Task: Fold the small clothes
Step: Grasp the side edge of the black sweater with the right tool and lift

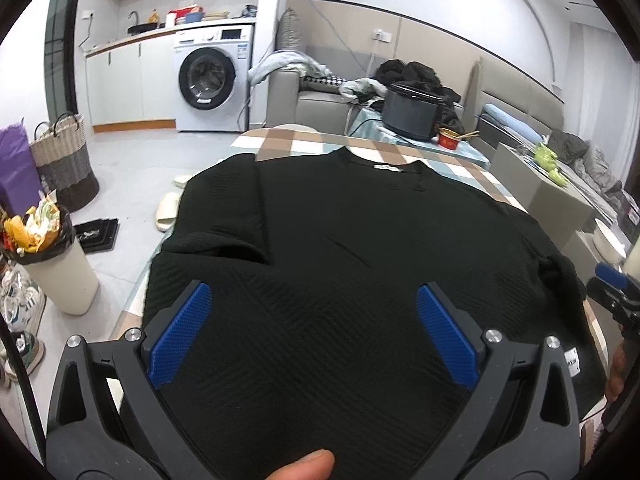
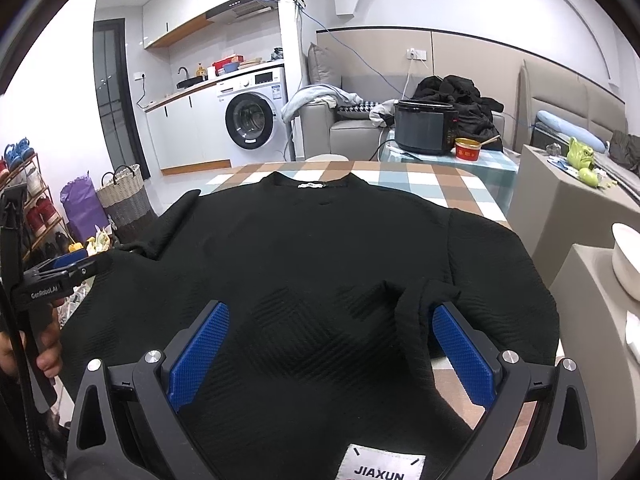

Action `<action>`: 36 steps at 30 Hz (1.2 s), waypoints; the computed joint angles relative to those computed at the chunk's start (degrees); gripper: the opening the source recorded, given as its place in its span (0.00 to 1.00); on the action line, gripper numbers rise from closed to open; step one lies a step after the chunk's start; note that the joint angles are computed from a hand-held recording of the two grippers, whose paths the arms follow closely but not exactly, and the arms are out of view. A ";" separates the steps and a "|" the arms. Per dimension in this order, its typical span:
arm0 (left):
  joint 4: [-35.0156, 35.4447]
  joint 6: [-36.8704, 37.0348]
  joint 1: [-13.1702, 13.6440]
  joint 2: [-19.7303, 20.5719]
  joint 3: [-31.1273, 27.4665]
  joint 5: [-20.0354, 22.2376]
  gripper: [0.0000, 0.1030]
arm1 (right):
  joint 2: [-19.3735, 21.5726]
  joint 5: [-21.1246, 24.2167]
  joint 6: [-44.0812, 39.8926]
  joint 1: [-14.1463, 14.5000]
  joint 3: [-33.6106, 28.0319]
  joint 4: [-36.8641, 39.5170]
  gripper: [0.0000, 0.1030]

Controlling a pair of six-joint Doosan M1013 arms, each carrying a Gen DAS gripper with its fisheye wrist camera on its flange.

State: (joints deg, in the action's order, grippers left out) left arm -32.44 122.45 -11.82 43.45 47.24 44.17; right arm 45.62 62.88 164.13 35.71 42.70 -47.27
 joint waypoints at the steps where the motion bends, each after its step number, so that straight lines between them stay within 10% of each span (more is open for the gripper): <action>1: 0.86 -0.82 0.08 0.37 -0.67 0.04 0.99 | -0.33 -0.85 0.94 -0.11 0.72 -0.21 1.00; 23: 12.68 -15.47 0.21 9.44 -17.34 7.00 0.99 | -4.13 0.85 9.03 -2.71 7.66 3.32 1.00; 36: 13.17 -18.28 -0.91 18.65 -34.24 19.06 0.92 | -12.75 -3.18 33.22 -5.48 23.63 10.94 0.83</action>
State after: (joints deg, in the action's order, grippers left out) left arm -19.28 104.17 -12.73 62.11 13.00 63.23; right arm 32.86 59.70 197.35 30.23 66.33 -36.33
